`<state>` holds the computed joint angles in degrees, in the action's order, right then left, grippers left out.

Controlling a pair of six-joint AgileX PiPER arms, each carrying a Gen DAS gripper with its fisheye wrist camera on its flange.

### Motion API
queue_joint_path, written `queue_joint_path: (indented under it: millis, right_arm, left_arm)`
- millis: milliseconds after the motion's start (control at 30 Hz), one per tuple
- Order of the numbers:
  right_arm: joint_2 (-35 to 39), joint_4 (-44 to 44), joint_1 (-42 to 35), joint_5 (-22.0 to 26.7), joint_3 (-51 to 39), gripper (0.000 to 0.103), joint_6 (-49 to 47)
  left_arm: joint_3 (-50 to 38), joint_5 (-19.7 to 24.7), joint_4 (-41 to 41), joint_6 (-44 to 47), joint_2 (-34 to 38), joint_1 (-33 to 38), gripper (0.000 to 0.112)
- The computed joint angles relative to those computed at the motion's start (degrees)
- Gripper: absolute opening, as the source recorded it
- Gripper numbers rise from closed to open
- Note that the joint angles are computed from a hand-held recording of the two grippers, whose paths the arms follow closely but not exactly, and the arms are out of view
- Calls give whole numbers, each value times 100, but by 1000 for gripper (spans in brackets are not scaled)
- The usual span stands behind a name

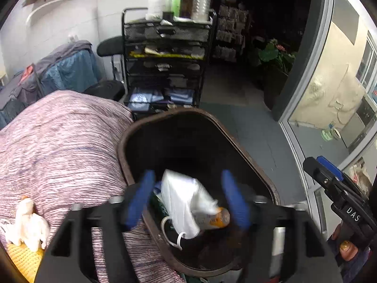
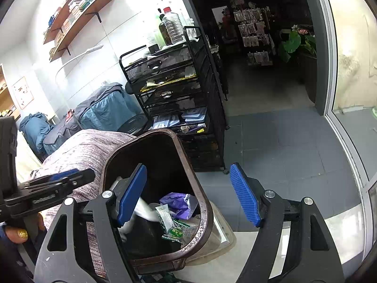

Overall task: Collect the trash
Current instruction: 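Carry the wrappers and mask over the brown bin and open both tools, then move both tools back over the remaining trash on the bed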

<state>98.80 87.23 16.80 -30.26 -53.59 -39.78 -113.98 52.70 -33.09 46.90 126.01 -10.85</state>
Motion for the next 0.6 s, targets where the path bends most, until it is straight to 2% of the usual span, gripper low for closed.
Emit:
queue_joint_path:
  millis: [133,400,600]
  right_arm:
    - [-10,21,45,-56,-36,73,-68]
    - [-10,-58,249,-133,-188,73,-129]
    - [52,-106,462,-161,-466,80,-334]
  left_arm:
    - [375,-179,-260,272,-311,131,79]
    - [1621,-615,-1438,1543,-1366,578,96]
    - [2268,-762,-2055,2296,-1906,1038,97]
